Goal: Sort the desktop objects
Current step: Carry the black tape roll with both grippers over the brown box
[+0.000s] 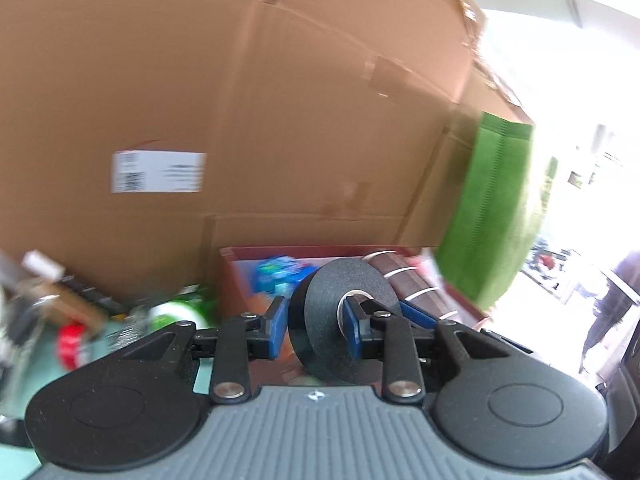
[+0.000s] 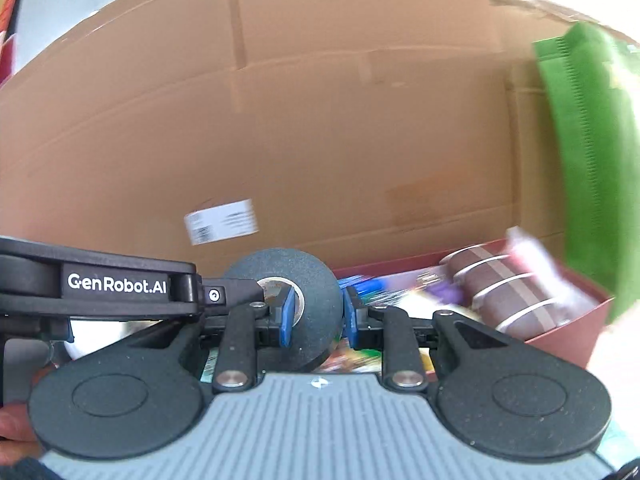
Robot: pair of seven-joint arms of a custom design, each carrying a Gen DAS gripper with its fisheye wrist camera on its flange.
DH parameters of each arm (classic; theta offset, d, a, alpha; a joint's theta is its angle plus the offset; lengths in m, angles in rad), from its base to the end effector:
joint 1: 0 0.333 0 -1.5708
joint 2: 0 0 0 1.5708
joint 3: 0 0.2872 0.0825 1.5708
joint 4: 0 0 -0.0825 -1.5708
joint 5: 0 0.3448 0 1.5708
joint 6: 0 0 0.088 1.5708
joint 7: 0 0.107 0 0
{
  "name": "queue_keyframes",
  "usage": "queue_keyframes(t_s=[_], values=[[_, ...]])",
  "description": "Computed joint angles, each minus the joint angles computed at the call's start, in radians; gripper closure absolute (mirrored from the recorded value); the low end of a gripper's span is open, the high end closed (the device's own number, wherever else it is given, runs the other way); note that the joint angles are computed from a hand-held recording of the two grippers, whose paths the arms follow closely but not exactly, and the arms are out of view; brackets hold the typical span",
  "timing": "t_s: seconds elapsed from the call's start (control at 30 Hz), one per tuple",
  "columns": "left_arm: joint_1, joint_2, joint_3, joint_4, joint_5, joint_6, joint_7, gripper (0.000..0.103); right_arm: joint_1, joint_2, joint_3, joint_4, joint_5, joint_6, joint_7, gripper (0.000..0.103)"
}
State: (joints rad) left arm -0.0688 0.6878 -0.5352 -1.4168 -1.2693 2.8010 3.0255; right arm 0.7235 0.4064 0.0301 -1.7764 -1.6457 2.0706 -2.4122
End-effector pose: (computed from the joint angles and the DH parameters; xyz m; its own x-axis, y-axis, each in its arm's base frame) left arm 0.6461 -0.2803 0.3770 -0.7466 -0.5945 0.2985 -0.4609 0.1388 -0.8765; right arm 0.4932 0.3895 0.3625 -0.3833 -0.9112 -0.1511 -0.1593 0.2263 -0.9609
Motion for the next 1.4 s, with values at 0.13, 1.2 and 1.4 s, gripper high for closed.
queue_keyframes(t_s=[0.13, 1.2, 1.4], values=[[-0.072, 0.074, 0.015, 0.105, 0.101, -0.024, -0.082, 0.072, -0.02, -0.063, -0.001, -0.091, 0.014, -0.043, 0.033, 0.078], [-0.104, 0.34, -0.189, 0.346, 0.473, 0.129, -0.234, 0.005, -0.125, -0.085, 0.027, -0.198, -0.006, -0.045, 0.036, 0.048], [-0.055, 0.3, -0.247, 0.257, 0.4, 0.15, -0.06, 0.003, -0.119, -0.081, 0.025, -0.189, -0.002, -0.048, 0.048, 0.027]])
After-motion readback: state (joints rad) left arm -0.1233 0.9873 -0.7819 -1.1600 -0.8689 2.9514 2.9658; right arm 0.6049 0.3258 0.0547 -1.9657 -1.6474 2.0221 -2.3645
